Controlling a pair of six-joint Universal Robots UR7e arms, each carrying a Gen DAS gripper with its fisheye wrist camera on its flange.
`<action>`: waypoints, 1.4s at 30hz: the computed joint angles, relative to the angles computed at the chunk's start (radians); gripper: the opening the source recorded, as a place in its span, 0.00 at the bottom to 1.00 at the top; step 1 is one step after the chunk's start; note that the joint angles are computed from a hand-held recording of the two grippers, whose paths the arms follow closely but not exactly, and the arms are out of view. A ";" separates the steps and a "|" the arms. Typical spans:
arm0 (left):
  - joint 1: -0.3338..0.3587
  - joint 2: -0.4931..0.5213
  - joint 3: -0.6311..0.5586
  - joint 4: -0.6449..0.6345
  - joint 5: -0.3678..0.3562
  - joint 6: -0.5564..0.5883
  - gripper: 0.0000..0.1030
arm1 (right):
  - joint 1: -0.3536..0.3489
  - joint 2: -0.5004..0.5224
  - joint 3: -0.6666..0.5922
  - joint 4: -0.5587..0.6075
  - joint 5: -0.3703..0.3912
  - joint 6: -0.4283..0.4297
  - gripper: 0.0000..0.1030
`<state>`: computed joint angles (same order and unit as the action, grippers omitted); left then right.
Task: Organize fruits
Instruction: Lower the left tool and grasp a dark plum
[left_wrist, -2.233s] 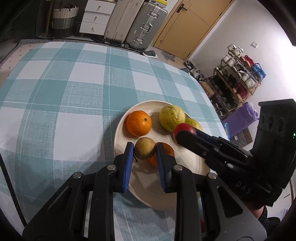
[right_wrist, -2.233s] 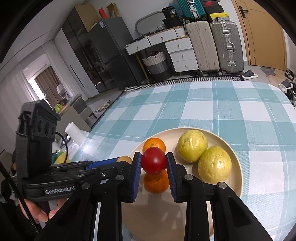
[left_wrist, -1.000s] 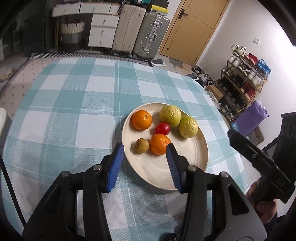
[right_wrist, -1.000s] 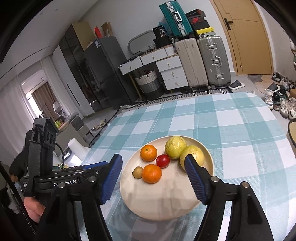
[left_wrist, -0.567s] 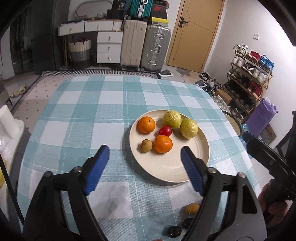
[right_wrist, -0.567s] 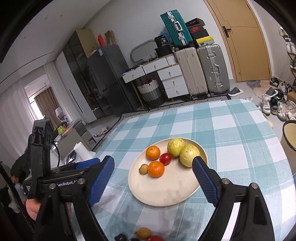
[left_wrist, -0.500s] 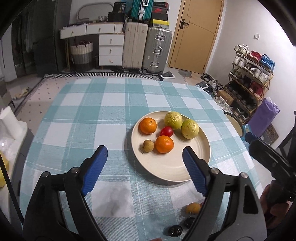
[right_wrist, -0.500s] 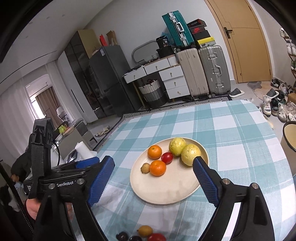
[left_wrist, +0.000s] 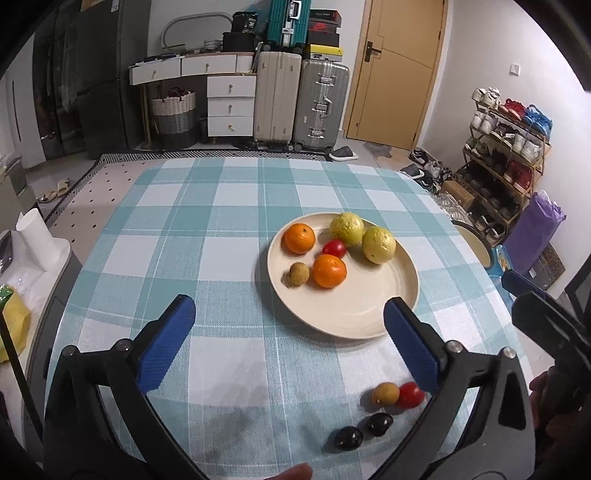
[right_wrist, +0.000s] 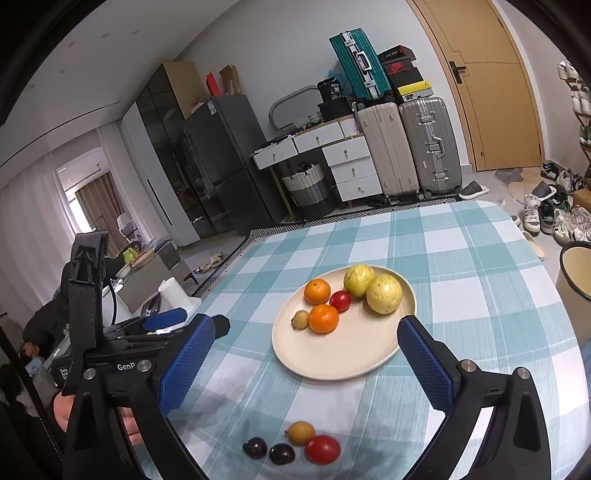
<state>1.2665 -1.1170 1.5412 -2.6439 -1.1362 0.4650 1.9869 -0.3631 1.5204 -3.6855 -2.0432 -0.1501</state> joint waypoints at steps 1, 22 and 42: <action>0.000 -0.008 0.011 -0.002 -0.001 0.001 0.99 | 0.002 0.000 0.004 -0.003 -0.003 0.000 0.99; 0.061 -0.075 0.136 0.129 -0.039 -0.018 0.99 | 0.011 0.012 0.114 -0.035 -0.042 0.075 1.00; 0.088 -0.070 0.169 0.206 -0.064 0.073 0.71 | 0.009 0.024 0.142 -0.020 -0.055 0.121 1.00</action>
